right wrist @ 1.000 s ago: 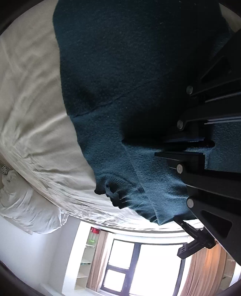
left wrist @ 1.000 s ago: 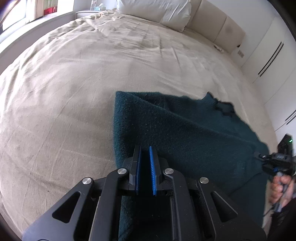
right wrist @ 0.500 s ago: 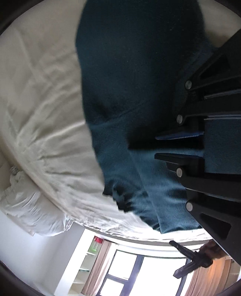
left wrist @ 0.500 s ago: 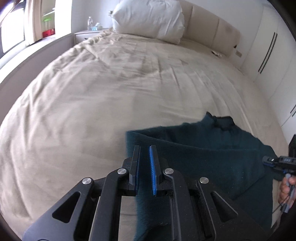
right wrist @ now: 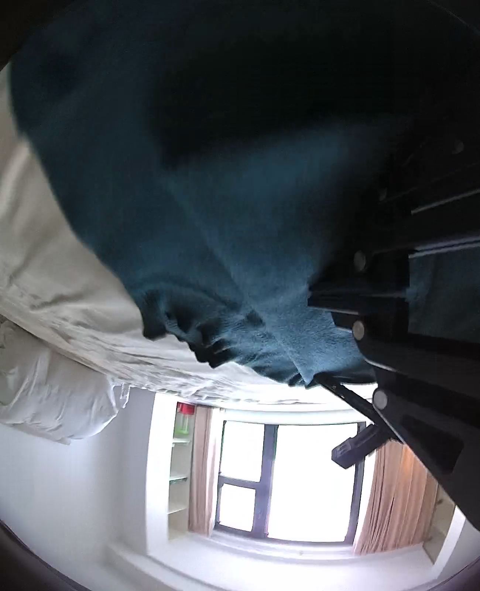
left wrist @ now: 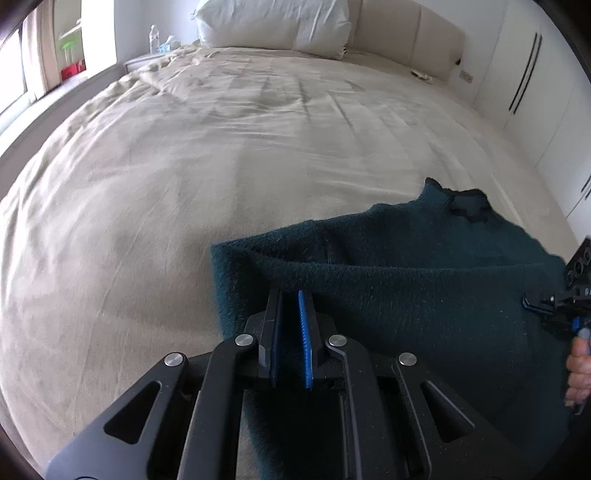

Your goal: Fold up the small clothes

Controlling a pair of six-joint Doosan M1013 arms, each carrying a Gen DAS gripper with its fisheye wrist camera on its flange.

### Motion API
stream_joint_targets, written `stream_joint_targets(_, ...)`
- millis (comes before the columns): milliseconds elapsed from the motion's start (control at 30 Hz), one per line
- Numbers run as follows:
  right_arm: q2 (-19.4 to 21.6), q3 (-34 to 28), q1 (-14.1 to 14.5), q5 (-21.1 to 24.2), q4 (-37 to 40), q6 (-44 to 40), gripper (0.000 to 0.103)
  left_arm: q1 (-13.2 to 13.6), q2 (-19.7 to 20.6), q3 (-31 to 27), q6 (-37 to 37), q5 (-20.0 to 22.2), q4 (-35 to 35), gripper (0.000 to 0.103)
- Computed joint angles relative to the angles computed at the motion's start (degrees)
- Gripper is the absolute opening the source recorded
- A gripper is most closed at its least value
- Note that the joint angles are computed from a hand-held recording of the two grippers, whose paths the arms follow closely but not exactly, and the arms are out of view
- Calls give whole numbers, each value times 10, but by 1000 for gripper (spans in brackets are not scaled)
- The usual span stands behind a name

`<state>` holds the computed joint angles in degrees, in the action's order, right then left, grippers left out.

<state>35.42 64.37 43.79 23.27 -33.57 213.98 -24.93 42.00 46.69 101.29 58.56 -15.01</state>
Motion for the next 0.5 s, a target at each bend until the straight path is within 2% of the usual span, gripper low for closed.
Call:
stream_joint_targets(33, -8, 11, 3, 7, -20, 16, 0, 1, -1, 0, -3, 4, -1, 9)
stream_joint_targets(100, -20, 14, 12, 58, -44, 34, 2, 0, -17, 16, -23, -3, 13, 9)
stream_joint_targets(167, -27, 19, 17, 67, -96, 73, 24, 0, -34, 43, -19, -21, 11, 9)
stream_joint_targets(200, -29, 22, 18, 53, -136, 101, 32, -2, -38, 51, -15, -20, 13, 9)
stream_joint_targets(233, -28, 20, 18, 39, -147, 100, 45, -4, -43, 62, -10, -25, 21, 9)
stream_joint_targets(267, -22, 10, 17, 29, -128, 70, 58, -8, -53, 83, 1, -45, 37, 9)
stream_joint_targets(300, -16, -1, 16, 34, -80, 14, 62, -10, -58, 94, 8, -56, 48, 9)
stream_joint_targets(333, -10, -10, 17, 44, -48, -27, 58, -11, -62, 101, 10, -61, 53, 9)
stream_joint_targets(367, -10, -8, 19, 49, -46, -37, 47, -10, -63, 103, 10, -60, 52, 9)
stream_joint_targets(433, -21, 17, 22, 37, -78, 22, 33, -6, -63, 97, 1, -45, 39, 9)
stream_joint_targets(467, -32, 38, 25, 33, -109, 80, 32, -5, -64, 97, -7, -43, 38, 9)
stream_joint_targets(500, -49, 58, 35, 59, -136, 123, 32, -5, -68, 99, -17, -44, 41, 9)
